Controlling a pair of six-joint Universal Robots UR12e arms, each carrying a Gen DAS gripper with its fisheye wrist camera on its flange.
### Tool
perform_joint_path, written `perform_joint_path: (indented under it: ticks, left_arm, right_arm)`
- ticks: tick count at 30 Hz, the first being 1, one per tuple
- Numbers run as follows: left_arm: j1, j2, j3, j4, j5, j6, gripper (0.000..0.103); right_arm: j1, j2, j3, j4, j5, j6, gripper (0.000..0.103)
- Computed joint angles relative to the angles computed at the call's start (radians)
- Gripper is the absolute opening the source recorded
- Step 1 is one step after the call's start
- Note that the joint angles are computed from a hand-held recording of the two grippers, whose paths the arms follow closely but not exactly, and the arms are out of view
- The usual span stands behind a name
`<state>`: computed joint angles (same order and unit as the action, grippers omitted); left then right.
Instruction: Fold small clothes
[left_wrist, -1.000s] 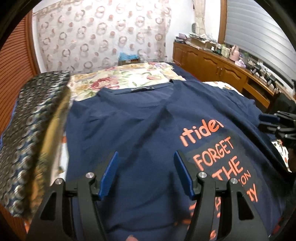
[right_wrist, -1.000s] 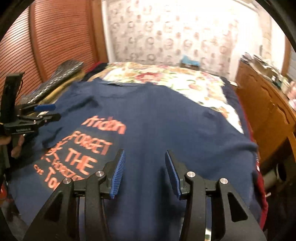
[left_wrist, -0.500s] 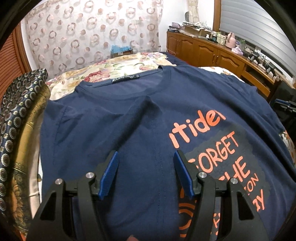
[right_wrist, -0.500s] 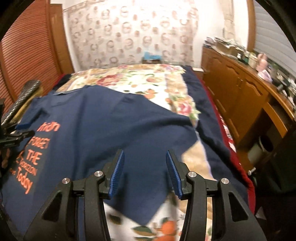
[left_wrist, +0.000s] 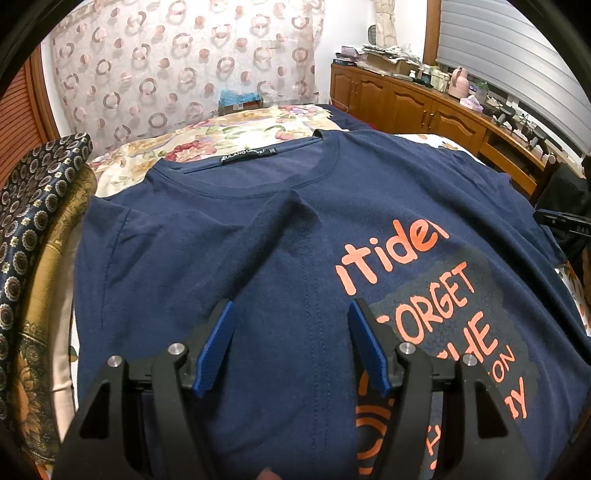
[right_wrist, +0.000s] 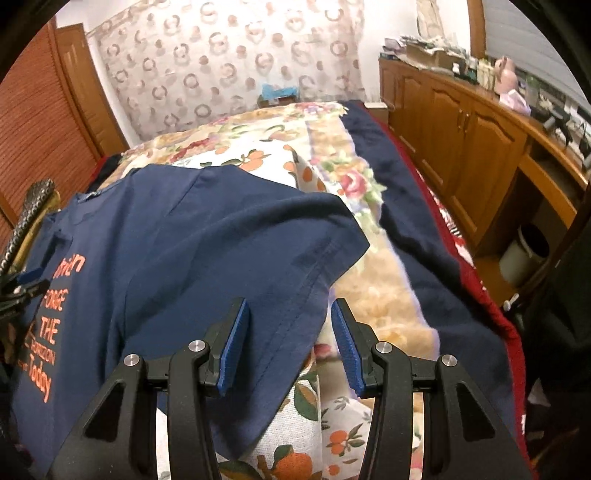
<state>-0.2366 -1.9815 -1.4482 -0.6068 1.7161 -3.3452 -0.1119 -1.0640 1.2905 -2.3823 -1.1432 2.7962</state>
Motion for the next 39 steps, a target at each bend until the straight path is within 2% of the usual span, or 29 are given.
perform_joint_path:
  ticks: [4,7,9,10,12,15,20,25,33,37,38,39]
  left_arm:
    - [-0.001,0.0,0.0,-0.001,-0.001,0.0,0.064]
    - [-0.003,0.0,0.001,-0.003,0.004,-0.001,0.066]
    - [-0.006,-0.002,0.005,-0.007,0.011,0.0,0.066]
    - [-0.006,-0.001,0.004,-0.006,0.009,-0.002,0.066]
    - [-0.007,-0.002,0.004,-0.006,0.011,-0.001,0.066]
    - [-0.007,-0.002,0.007,-0.008,0.01,-0.002,0.066]
    - [-0.009,-0.002,0.006,-0.007,0.011,-0.004,0.066]
    - [-0.009,-0.002,0.005,-0.007,0.012,-0.005,0.066]
    - [-0.007,-0.002,0.005,-0.006,0.008,-0.005,0.066]
    - [-0.007,0.0,0.005,-0.007,-0.001,-0.012,0.066]
    - [-0.005,0.002,0.003,-0.003,-0.011,-0.018,0.066]
    - [-0.003,0.008,-0.006,0.018,-0.021,-0.027,0.066]
  right_arm:
    - [-0.006,0.007,-0.016,0.04,0.031,-0.002,0.047]
    - [-0.012,0.009,-0.021,0.058,0.065,-0.013,0.035]
    - [-0.008,0.002,-0.01,0.036,0.053,-0.026,0.026]
    - [-0.004,-0.003,-0.001,0.012,0.032,-0.033,0.023]
    - [0.004,-0.012,0.017,-0.037,-0.012,-0.047,0.011]
    - [0.006,-0.019,0.034,-0.097,-0.028,-0.06,0.005]
    - [0.01,-0.03,0.056,-0.202,-0.014,-0.057,0.003]
    - [0.023,-0.034,0.045,-0.233,0.044,-0.068,0.003]
    - [0.074,-0.032,0.013,-0.194,0.169,-0.138,0.003]
    - [0.112,-0.027,-0.005,-0.101,0.22,-0.202,0.003]
    - [0.12,-0.025,-0.01,-0.085,0.219,-0.215,0.004]
    - [0.128,-0.021,-0.014,-0.077,0.212,-0.224,0.011]
